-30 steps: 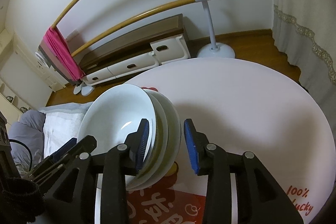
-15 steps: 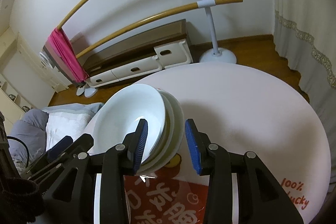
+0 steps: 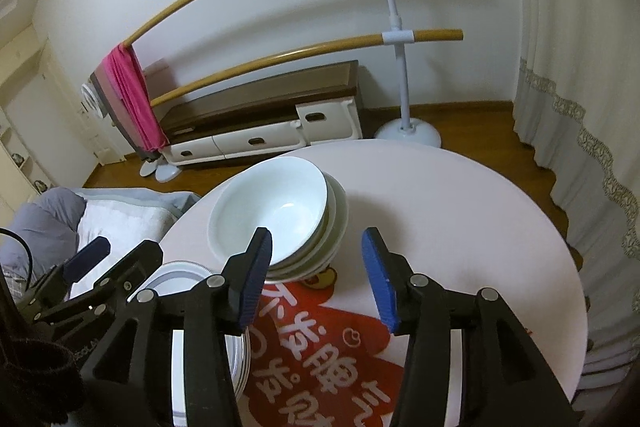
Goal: Organize plates and bowls
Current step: 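Pull both tools back from the bowl stack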
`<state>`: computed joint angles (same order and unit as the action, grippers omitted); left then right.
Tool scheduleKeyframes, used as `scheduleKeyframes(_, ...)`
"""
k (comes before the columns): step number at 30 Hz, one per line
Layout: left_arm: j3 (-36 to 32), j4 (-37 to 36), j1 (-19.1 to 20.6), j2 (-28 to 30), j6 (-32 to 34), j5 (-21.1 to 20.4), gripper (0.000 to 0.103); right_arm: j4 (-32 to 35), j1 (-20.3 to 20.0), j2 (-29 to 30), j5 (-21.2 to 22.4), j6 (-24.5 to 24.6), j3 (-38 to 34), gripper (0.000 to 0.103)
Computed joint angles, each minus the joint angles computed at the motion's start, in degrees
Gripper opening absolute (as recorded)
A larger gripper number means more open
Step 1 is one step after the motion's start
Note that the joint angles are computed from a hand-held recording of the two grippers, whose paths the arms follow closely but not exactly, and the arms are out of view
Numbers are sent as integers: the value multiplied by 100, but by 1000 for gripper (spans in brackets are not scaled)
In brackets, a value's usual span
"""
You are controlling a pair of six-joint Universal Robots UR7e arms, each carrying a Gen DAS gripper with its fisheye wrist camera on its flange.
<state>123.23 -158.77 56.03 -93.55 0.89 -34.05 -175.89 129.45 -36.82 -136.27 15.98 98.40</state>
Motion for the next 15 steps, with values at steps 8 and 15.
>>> scheduleKeyframes(8,741,848,-638,-983,-774,422,94,-18,203,-161,-60,68,261,57)
scheduleKeyframes(15,1498,3096,-1619,-2594,-2457,948,95,-25,497,-400,-173,185,733,63)
